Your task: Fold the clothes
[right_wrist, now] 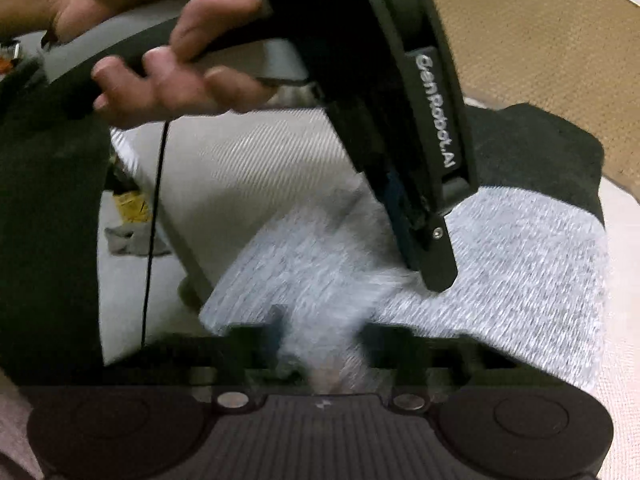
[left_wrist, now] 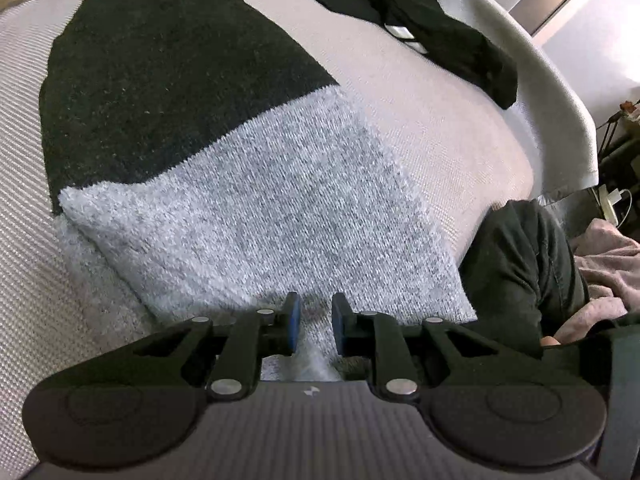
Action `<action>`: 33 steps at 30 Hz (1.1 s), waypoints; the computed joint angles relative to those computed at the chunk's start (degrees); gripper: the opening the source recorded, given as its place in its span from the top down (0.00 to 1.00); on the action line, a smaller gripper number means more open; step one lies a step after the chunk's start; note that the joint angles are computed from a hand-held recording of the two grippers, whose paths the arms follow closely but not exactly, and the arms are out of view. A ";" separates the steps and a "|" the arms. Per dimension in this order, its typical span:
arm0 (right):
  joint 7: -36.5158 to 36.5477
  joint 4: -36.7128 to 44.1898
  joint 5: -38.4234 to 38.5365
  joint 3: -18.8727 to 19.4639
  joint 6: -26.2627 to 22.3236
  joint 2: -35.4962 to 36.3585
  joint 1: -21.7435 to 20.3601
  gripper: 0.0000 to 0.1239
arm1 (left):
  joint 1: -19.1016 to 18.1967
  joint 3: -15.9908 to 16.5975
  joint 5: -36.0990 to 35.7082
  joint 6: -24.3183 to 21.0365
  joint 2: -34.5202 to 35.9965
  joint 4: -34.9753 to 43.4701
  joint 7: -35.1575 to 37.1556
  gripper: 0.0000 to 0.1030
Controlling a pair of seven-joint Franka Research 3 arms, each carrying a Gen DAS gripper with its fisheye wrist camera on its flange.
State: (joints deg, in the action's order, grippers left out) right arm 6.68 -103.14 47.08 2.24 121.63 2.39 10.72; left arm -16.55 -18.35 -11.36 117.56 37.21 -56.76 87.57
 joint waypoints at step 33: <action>11.32 23.54 7.83 4.48 -21.78 8.43 -10.40 0.90 | 2.87 7.60 15.30 15.21 -20.14 -23.27 -17.42 0.37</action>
State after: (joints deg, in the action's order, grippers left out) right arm 18.01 -79.60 54.92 6.72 99.85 10.82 0.33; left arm -13.68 -10.76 3.94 132.77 17.07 -80.03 70.15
